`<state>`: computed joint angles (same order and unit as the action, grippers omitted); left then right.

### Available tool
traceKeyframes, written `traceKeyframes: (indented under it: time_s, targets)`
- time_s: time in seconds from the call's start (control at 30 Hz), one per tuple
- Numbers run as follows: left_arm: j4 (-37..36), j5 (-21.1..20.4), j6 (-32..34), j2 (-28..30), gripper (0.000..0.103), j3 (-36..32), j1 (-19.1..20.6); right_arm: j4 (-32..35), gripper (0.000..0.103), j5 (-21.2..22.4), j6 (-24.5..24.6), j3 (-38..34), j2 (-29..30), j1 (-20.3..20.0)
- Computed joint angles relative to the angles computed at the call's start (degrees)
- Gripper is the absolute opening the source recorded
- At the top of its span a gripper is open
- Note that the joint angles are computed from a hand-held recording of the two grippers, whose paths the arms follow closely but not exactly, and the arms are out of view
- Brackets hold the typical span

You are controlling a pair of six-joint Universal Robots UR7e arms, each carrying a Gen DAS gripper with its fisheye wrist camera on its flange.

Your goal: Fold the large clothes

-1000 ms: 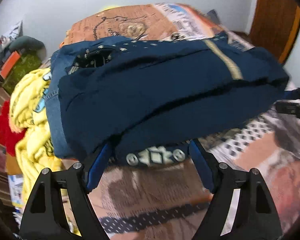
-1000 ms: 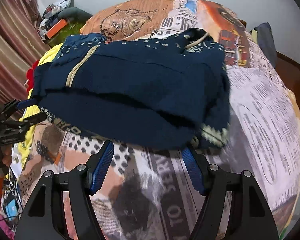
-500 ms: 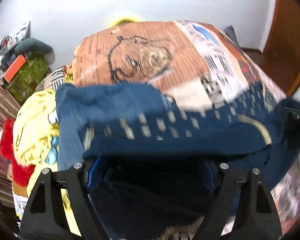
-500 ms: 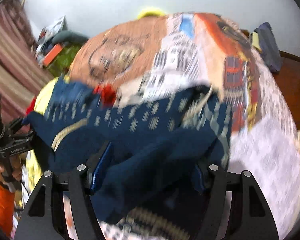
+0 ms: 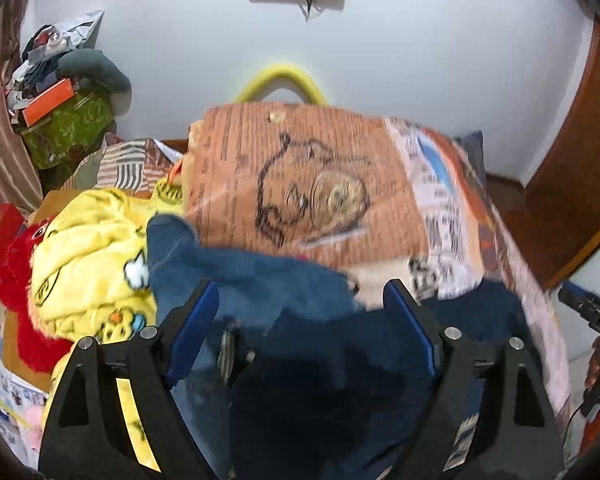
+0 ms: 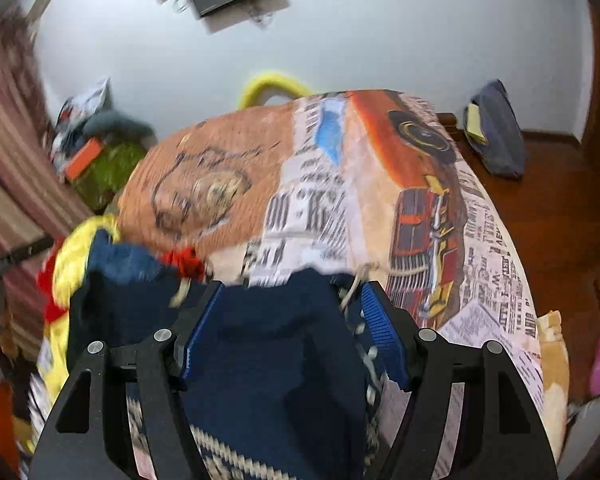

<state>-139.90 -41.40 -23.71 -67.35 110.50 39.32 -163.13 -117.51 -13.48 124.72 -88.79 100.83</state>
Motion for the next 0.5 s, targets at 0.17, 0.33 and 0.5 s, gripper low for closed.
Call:
traceKeyframes:
  time_s: [0.17, 0.33, 0.5]
  targets:
    - [5.02, -0.74, -1.51, -3.01, 0.084, 5.94, -1.19, 2.19, 0.066, 0.43, -2.88, 3.86, -1.25, 0.31]
    - [7.41, -3.49, -1.2, -3.35, 0.084, 10.02, -2.09, -1.09, 0.066, -1.84, -6.17, 7.37, -0.05, -0.58]
    - [5.89, -4.14, 1.78, 0.94, 0.084, 9.94, -2.3, -3.16, 0.066, -5.6, -4.06, 6.73, 2.97, -3.52]
